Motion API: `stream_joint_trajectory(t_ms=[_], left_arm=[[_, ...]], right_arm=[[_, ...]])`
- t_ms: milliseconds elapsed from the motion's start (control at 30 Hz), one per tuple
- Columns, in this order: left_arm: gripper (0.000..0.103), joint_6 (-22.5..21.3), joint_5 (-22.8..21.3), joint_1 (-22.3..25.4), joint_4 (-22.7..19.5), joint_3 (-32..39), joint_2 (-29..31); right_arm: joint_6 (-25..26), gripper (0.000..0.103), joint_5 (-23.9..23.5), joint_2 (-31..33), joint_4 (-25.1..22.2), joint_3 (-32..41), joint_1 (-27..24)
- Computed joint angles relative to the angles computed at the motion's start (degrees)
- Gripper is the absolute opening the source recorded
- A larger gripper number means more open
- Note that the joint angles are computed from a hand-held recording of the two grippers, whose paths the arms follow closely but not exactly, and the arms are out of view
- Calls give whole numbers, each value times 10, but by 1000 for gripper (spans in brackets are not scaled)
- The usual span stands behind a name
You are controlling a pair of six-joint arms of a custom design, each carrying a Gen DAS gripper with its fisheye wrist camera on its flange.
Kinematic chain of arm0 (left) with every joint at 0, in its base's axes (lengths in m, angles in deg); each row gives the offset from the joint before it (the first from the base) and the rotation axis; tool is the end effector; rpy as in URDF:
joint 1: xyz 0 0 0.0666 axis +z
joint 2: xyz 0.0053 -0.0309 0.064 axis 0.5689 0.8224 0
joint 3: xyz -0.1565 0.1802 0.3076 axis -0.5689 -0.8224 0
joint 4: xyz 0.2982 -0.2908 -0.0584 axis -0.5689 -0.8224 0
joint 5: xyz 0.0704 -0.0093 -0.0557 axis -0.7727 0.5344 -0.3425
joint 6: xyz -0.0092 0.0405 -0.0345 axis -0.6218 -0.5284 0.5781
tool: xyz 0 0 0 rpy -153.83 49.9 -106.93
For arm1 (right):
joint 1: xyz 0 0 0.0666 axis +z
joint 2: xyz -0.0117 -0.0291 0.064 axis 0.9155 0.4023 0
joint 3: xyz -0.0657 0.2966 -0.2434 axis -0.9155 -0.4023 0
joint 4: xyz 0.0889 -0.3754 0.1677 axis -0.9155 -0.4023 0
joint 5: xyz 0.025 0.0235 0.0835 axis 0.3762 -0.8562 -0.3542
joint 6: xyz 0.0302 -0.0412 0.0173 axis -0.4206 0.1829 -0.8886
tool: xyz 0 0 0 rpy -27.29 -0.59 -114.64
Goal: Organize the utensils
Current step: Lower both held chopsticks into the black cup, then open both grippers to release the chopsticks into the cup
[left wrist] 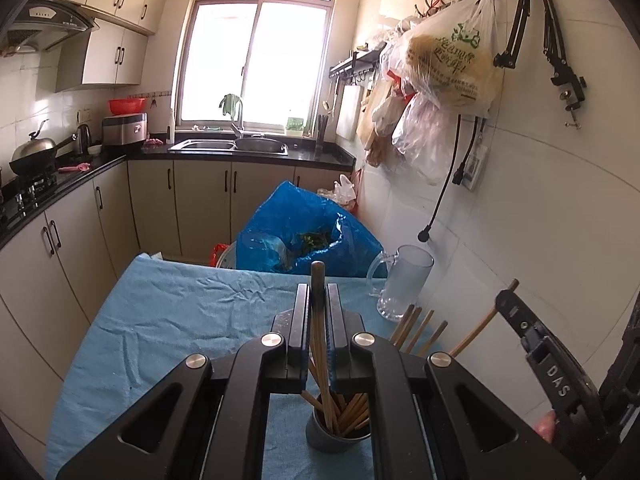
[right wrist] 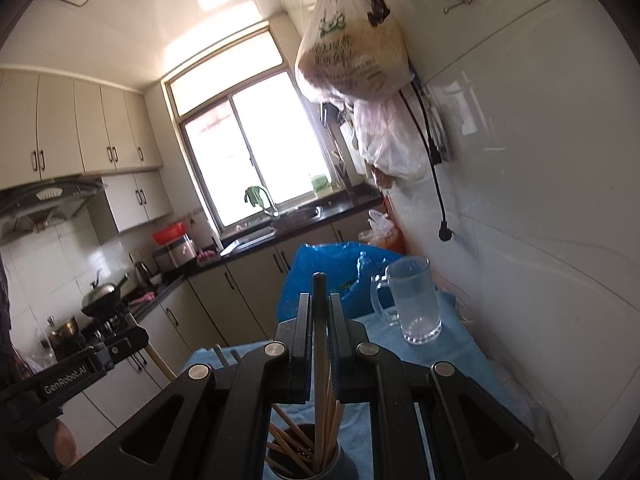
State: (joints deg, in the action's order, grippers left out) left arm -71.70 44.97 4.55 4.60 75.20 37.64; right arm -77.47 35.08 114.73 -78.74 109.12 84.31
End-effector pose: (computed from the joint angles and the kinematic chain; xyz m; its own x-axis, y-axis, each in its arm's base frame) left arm 0.4210 -0.2396 0.6682 -0.4885 0.0087 -0.8725 0.2958 0.9424 -0.1562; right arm 0.4064 0.1208 0.6045 -0.2357 0.3582 -0.9034 0.0812 0.9336 0.3490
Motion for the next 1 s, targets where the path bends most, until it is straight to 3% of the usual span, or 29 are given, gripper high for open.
stream_joint_trajectory(t_ms=[400,1000], left_arm=[[6,-8,-9,-3,35,-62,-11],[7,-25,-36,-5,50,-67,0]], right_arm=[[-23,8,-17,17,-14,-12,-13],[-31,8,-34,37,-17,-13,-21]])
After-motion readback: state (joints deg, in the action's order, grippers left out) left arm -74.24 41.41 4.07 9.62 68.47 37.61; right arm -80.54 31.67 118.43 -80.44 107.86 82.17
